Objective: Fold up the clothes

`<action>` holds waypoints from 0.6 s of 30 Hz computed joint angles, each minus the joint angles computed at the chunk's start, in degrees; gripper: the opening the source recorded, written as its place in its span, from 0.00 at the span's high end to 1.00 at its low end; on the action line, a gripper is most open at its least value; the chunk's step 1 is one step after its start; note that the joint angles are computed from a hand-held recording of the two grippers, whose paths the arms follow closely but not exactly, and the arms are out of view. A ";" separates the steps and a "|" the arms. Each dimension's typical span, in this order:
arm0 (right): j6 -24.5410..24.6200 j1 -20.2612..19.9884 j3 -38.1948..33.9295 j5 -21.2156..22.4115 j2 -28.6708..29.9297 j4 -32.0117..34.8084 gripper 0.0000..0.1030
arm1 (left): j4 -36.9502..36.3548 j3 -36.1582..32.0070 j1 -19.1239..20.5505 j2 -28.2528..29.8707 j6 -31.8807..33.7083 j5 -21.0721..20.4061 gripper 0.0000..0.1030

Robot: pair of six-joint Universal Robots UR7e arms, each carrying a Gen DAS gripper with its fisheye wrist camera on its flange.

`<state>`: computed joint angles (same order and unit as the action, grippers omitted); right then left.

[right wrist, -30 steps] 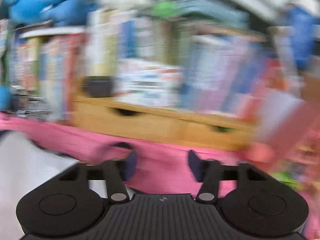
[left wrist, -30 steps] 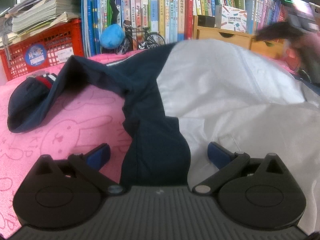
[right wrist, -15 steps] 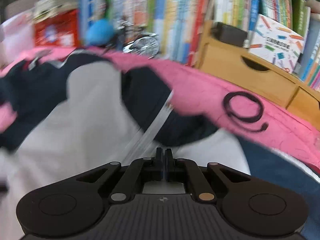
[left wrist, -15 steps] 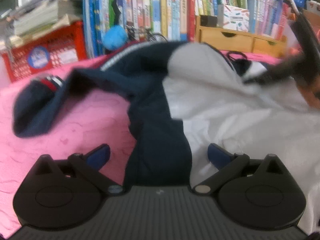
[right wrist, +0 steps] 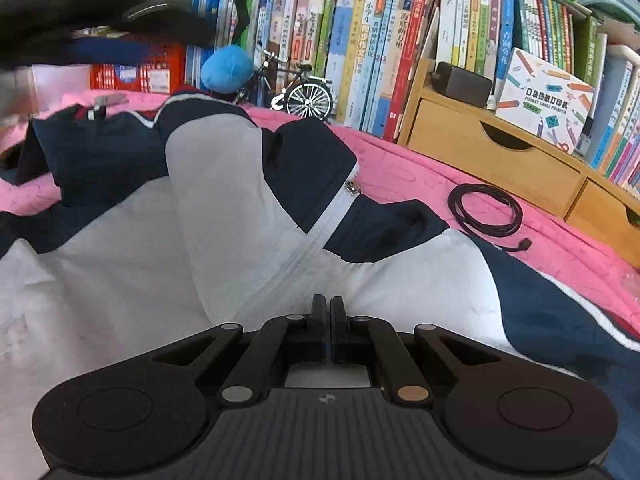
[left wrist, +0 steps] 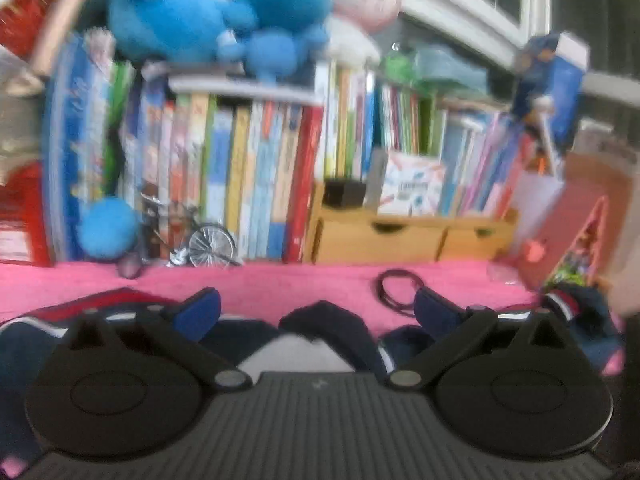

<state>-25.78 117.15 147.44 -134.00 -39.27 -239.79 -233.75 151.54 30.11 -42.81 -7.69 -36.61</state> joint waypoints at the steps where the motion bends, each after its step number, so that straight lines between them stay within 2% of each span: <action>1: 0.22 -0.43 0.60 1.09 -0.11 -0.86 0.94 | 4.67 -1.78 1.53 -0.24 -0.99 1.31 0.04; 3: 0.48 -1.34 2.24 3.86 -1.80 -0.44 0.94 | 11.31 -2.66 3.81 -0.84 -2.40 1.13 0.10; 6: 1.00 -2.81 5.09 9.19 -8.55 5.86 0.91 | 15.01 -1.07 4.57 0.30 -3.43 1.12 0.11; 7: 1.37 -3.67 6.21 11.91 -11.38 6.88 0.82 | 15.81 -0.38 4.68 0.60 -3.83 0.89 0.11; 8: 1.95 -4.78 7.41 15.22 -14.60 7.39 0.67 | 16.58 0.29 4.80 0.94 -4.20 0.66 0.11; 10: 2.30 -6.02 7.81 18.45 -18.34 5.87 0.53 | 16.83 0.75 5.28 0.51 -4.47 -0.13 0.11; 11: 2.47 -6.37 7.01 18.93 -19.44 5.18 0.51 | 16.82 0.88 5.55 0.14 -4.55 -0.57 0.11; 13: 2.74 -6.62 2.99 16.40 -19.77 7.29 0.48 | 16.98 0.96 4.97 0.67 -4.63 0.22 0.11; 15: 3.53 -7.32 -1.20 13.62 -18.93 13.36 0.40 | 16.68 1.20 4.83 0.80 -4.85 0.16 0.11; 17: 5.29 -8.64 -5.32 10.30 -17.38 21.93 0.07 | 16.49 1.50 5.02 0.41 -5.39 -0.53 0.11; 18: 6.37 -9.25 -7.54 8.64 -16.54 26.44 0.01 | 16.46 1.65 4.95 0.34 -5.63 -0.66 0.11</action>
